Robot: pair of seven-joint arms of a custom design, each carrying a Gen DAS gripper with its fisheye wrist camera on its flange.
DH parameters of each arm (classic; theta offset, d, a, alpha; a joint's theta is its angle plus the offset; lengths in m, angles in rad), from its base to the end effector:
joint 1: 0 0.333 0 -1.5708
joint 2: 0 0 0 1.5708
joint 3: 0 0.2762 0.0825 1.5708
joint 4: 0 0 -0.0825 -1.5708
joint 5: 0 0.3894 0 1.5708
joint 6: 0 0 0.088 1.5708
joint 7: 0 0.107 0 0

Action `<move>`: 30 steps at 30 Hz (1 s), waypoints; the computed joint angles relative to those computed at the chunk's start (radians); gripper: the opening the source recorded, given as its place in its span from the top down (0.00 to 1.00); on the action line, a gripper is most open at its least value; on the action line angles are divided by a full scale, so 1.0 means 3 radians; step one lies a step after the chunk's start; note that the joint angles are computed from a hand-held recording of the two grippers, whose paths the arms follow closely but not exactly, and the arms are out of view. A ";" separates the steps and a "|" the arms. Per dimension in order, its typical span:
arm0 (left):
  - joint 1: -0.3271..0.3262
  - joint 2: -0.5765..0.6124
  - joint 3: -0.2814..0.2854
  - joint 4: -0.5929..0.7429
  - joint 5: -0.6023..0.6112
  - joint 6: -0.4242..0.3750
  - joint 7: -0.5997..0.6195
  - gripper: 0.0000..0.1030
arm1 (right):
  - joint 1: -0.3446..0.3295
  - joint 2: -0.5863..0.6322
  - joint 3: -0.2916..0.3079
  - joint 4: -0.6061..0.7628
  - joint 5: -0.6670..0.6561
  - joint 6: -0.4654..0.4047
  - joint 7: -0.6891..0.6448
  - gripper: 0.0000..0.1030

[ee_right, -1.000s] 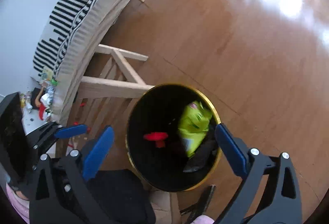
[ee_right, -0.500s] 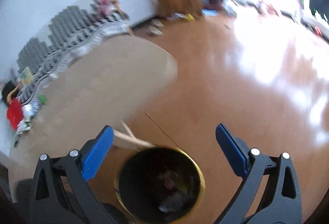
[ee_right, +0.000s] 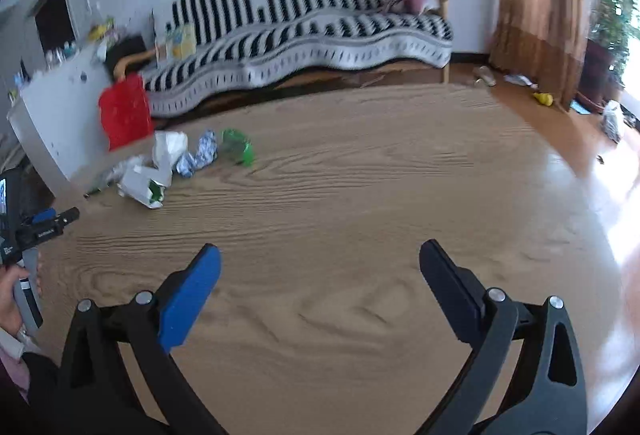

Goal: Collect trash
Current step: 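Move both grippers back to the table toward the green toy car and card box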

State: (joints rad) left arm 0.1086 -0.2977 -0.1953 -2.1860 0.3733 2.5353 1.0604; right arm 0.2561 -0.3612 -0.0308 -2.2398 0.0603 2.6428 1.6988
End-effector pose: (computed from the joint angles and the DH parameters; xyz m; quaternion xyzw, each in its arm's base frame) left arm 0.5263 -0.0574 0.5416 -0.7167 0.6014 -0.1879 0.2988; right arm 0.5010 0.1117 0.5647 -0.6732 0.6381 -0.1895 0.3220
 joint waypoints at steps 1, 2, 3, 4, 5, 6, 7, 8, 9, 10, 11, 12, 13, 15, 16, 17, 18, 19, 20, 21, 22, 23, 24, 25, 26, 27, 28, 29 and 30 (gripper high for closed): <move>0.0029 0.0090 0.0076 0.0047 -0.0059 0.0029 0.0058 0.06 | 0.0006 0.0245 0.0030 0.0210 -0.0021 -0.0052 0.0032 0.07; 0.0047 0.0144 0.0126 0.0052 -0.0102 0.0076 0.0100 0.06 | 0.0016 0.0465 0.0041 0.0414 -0.0002 -0.0088 0.0028 0.07; 0.0058 0.0230 0.0151 0.0101 -0.0150 0.0096 0.0108 0.06 | 0.0024 0.0656 0.0060 0.0604 0.0033 -0.0120 0.0020 0.07; 0.0063 0.0288 0.0171 0.0146 -0.0184 0.0112 0.0122 0.06 | 0.0022 0.0839 0.0095 0.0794 0.0046 -0.0114 0.0043 0.07; 0.0062 0.0392 0.0211 0.0222 -0.0257 0.0173 0.0168 0.06 | 0.0007 0.0999 0.0134 0.0952 0.0006 -0.0080 0.0100 0.07; 0.0056 0.0508 0.0247 0.0319 -0.0328 0.0213 0.0246 0.06 | -0.0003 0.1196 0.0171 0.1142 -0.0049 -0.0025 0.0160 0.07; 0.0056 0.0637 0.0264 0.0431 -0.0333 0.0227 0.0282 0.06 | -0.0009 0.1376 0.0203 0.1325 -0.0114 -0.0026 0.0220 0.07; 0.0051 0.0766 0.0269 0.0564 -0.0268 0.0184 0.0292 0.06 | -0.0014 0.1538 0.0232 0.1500 -0.0130 -0.0056 0.0228 0.07; 0.0051 0.0896 0.0288 0.0701 -0.0130 0.0118 0.0272 0.06 | -0.0027 0.1723 0.0268 0.1719 -0.0091 -0.0125 0.0164 0.07; 0.0031 0.1020 0.0304 0.0866 0.0087 -0.0001 0.0207 0.06 | -0.0027 0.1903 0.0290 0.1943 -0.0123 -0.0196 0.0164 0.07; 0.0006 0.1107 0.0341 0.0976 0.0158 -0.0065 0.0214 0.06 | -0.0031 0.2076 0.0311 0.2176 -0.0145 -0.0277 0.0136 0.07; -0.0011 0.1223 0.0376 0.1122 0.0097 -0.0121 0.0315 0.06 | -0.0044 0.2230 0.0340 0.2388 -0.0137 -0.0342 0.0078 0.07; -0.0023 0.1271 0.0406 0.1182 -0.0015 -0.0121 0.0411 0.06 | -0.0041 0.2424 0.0360 0.2661 -0.0154 -0.0422 0.0029 0.07; -0.0028 0.1339 0.0444 0.1264 -0.0271 -0.0116 0.0680 0.06 | -0.0035 0.2659 0.0388 0.3006 -0.0185 -0.0564 -0.0052 0.07; -0.0029 0.1401 0.0443 0.1347 -0.0418 -0.0146 0.0916 0.06 | -0.0025 0.2806 0.0400 0.3221 -0.0201 -0.0654 -0.0106 0.07; -0.0038 0.1453 0.0452 0.1400 -0.0463 -0.0151 0.1088 0.06 | -0.0004 0.2977 0.0404 0.3470 -0.0224 -0.0760 -0.0149 0.07; -0.0064 0.1477 0.0469 0.1430 -0.0442 -0.0161 0.1161 0.06 | 0.0012 0.3158 0.0412 0.3737 -0.0231 -0.0874 -0.0202 0.07; -0.0083 0.1509 0.0482 0.1460 -0.0408 -0.0163 0.1279 0.06 | 0.0025 0.3278 0.0413 0.3910 -0.0228 -0.0934 -0.0229 0.07; -0.0083 0.1541 0.0486 0.1498 -0.0464 -0.0153 0.1403 0.06 | 0.0038 0.3382 0.0406 0.4063 -0.0226 -0.0989 -0.0245 0.07; -0.0074 0.1590 0.0488 0.1570 -0.0569 -0.0182 0.1516 0.06 | 0.0059 0.3494 0.0393 0.4220 -0.0236 -0.1041 -0.0254 0.07; -0.0077 0.1628 0.0498 0.1628 -0.0629 -0.0220 0.1562 0.06 | 0.0084 0.3622 0.0371 0.4403 -0.0259 -0.1117 -0.0263 0.07; -0.0085 0.1658 0.0514 0.1663 -0.0649 -0.0222 0.1578 0.06 | 0.0100 0.3716 0.0352 0.4542 -0.0272 -0.1178 -0.0270 0.07; -0.0091 0.1675 0.0527 0.1673 -0.0659 -0.0193 0.1603 0.06 | 0.0110 0.3747 0.0336 0.4575 -0.0280 -0.1187 -0.0275 0.07; -0.0093 0.1709 0.0537 0.1707 -0.0679 -0.0176 0.1624 0.06 | 0.0113 0.3748 0.0328 0.4552 -0.0286 -0.1162 -0.0296 0.07; -0.0099 0.1727 0.0548 0.1721 -0.0688 -0.0153 0.1632 0.06 | 0.0117 0.3731 0.0319 0.4503 -0.0299 -0.1134 -0.0320 0.07; -0.0106 0.1750 0.0558 0.1745 -0.0693 -0.0141 0.1631 0.06 | 0.0131 0.3730 0.0299 0.4481 -0.0333 -0.1122 -0.0337 0.07; -0.0115 0.1787 0.0569 0.1797 -0.0692 -0.0156 0.1623 0.06 | 0.0140 0.3746 0.0282 0.4504 -0.0362 -0.1172 -0.0352 0.07; -0.0126 0.1805 0.0579 0.1824 -0.0683 -0.0166 0.1604 0.06 | 0.0126 0.3830 0.0302 0.4644 -0.0332 -0.1290 -0.0373 0.07; -0.0138 0.1810 0.0593 0.1828 -0.0665 -0.0162 0.1566 0.06 | 0.0113 0.3844 0.0312 0.4667 -0.0303 -0.1313 -0.0374 0.07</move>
State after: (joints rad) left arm 0.0670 0.2454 -0.0174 -1.6375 0.1736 2.4868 1.5301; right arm 0.2901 0.7921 0.0629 -0.8398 -0.0307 2.2490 1.5867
